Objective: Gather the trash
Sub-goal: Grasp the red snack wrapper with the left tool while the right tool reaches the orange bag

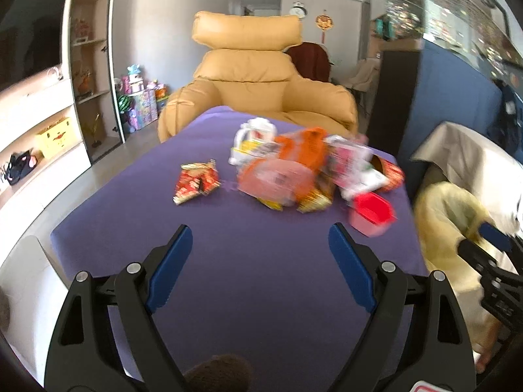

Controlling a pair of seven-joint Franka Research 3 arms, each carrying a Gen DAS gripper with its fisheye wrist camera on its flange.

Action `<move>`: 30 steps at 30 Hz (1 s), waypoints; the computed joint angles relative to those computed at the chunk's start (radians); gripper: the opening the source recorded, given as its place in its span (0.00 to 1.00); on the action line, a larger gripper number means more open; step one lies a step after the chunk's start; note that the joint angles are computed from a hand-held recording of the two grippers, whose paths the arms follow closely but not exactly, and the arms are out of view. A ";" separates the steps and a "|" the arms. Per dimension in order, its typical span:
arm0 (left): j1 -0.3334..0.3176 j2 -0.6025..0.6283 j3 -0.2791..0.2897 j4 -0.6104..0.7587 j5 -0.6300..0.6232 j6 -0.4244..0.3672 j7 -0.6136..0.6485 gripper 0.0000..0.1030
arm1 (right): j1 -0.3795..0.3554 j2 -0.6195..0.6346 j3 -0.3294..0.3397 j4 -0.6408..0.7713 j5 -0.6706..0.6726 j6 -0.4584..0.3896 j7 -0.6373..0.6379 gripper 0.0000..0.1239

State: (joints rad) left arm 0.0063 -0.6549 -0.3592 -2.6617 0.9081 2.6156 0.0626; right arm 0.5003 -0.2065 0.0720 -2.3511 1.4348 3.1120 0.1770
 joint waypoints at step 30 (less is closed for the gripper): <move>0.181 0.457 0.289 0.180 -0.268 0.315 0.423 0.61 | -0.098 0.255 0.093 0.168 -0.581 -0.079 0.512 0.54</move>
State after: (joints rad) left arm 0.1874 -0.1983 -0.0700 -2.4812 0.6397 2.9302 0.4860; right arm 0.4022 0.0484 0.1650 -2.1831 0.8537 3.0331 0.6888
